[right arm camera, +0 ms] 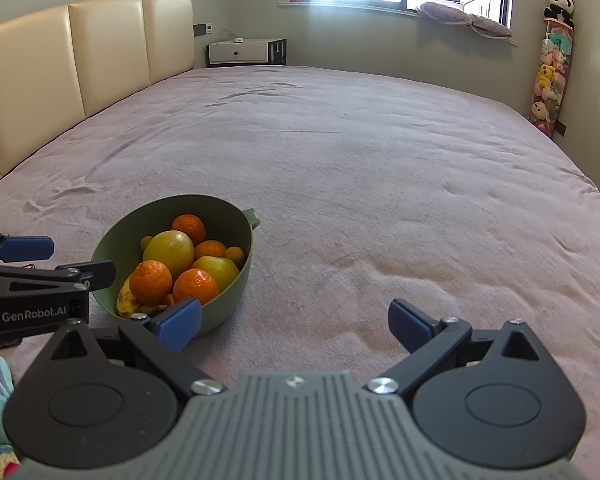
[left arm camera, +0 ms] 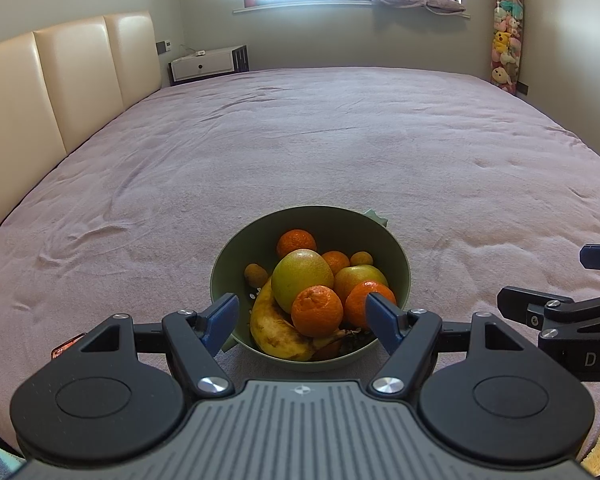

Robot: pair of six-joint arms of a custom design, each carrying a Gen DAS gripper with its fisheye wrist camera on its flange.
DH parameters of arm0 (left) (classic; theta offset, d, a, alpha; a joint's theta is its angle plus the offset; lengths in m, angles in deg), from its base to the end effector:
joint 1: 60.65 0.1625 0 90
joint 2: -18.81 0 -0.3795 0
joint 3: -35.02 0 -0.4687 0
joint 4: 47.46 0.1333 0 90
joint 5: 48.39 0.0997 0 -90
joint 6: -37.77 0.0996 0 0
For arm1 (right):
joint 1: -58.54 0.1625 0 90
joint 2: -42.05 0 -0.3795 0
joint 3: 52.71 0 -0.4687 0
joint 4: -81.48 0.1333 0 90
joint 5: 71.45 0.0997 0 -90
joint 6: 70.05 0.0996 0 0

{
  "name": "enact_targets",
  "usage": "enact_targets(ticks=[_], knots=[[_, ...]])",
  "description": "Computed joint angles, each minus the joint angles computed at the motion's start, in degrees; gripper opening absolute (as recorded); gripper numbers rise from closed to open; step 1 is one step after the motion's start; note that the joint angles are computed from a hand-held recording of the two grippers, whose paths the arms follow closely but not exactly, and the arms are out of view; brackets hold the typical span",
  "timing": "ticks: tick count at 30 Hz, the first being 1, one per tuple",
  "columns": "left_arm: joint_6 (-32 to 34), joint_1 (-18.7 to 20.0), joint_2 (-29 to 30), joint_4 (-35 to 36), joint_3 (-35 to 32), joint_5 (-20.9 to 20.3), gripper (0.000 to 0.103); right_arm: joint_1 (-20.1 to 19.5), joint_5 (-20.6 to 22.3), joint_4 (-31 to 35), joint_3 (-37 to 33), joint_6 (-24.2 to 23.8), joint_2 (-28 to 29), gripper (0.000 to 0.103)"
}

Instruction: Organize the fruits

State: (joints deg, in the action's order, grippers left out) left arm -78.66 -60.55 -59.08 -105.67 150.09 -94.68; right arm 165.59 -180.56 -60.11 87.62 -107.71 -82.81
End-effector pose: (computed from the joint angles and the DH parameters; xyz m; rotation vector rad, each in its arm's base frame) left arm -0.4213 -0.2029 0.1314 0.0735 1.9680 -1.0385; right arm 0.2050 -0.3250 0.3316 1.0708 -2.3811 0.7578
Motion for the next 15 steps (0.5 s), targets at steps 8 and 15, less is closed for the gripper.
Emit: enact_targets(ticks=[8, 15], knots=[[-0.02, 0.05, 0.08, -0.03, -0.2, 0.13, 0.085, -0.03, 0.02, 0.1, -0.05, -0.05, 0.01, 0.097], [-0.04, 0.06, 0.18, 0.08, -0.3, 0.1, 0.085, -0.08, 0.05, 0.31, -0.13, -0.01, -0.02, 0.097]])
